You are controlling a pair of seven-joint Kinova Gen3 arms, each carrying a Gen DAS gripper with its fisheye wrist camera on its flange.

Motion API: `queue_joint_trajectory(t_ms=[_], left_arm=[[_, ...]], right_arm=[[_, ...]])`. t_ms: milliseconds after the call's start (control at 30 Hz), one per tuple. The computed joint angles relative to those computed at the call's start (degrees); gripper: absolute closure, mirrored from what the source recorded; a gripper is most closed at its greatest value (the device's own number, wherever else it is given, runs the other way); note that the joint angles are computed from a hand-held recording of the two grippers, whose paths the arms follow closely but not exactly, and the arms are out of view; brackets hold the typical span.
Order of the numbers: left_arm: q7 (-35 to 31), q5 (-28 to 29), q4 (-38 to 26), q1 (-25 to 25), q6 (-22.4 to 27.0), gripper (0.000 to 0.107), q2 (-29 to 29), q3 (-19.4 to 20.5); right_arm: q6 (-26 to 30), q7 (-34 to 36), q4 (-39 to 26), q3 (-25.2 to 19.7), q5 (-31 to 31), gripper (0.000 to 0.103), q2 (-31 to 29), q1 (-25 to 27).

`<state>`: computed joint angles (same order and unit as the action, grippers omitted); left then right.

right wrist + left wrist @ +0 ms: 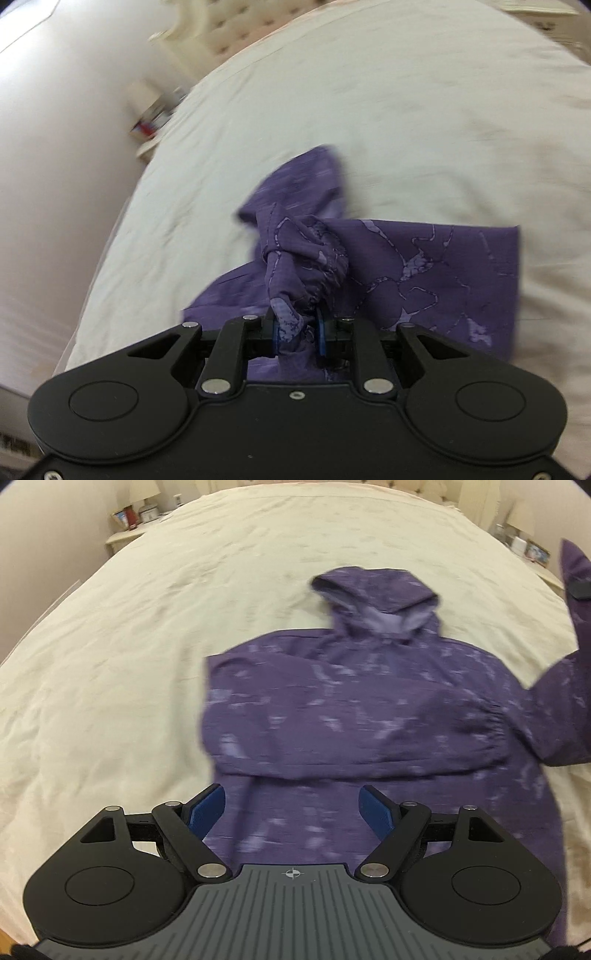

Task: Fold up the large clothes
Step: 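Fold the held sleeve across the jacket front and open the right gripper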

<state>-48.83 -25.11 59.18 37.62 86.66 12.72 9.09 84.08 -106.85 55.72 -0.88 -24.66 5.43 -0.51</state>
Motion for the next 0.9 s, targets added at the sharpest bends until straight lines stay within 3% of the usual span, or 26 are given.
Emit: queue_joint_trajectory(t_ms=[233, 367, 500, 600, 733, 900], left_arm=[[-4.08, 5.03, 7.75, -8.8, -3.3, 0.029, -5.87, -0.87], [-7.31, 6.99, 10.62, -13.03, -4.14, 0.029, -8.08, -0.81], [-10.06, 9.71, 13.02, -16.91, -5.36, 0.029, -9.91, -1.06], [-11.98, 13.11, 14.33, -19.85, -7.0, 0.029, -10.77, -1.63], [-15.66, 19.52, 15.59, -23.53, -10.4, 0.029, -11.32, -2.53], [-17.33, 22.07, 12.97, -24.47, -12.67, 0.029, -8.82, -1.97]], right_arm=[[-5.29, -7.01, -3.59, -5.68, 9.27, 0.075, 7.88, -14.08], [-3.84, -9.62, -6.39, -6.14, 15.97, 0.075, 13.27, -21.76], [-5.5, -10.74, -3.93, -6.06, 19.91, 0.073, 14.75, -26.38], [-7.13, -11.92, -2.31, -5.95, 21.29, 0.066, 15.29, -28.22], [-12.36, -9.9, 2.38, -7.09, 19.89, 0.023, 12.74, -27.84], [-10.41, -9.83, 2.56, -6.72, 23.95, 0.025, 10.26, -29.82]])
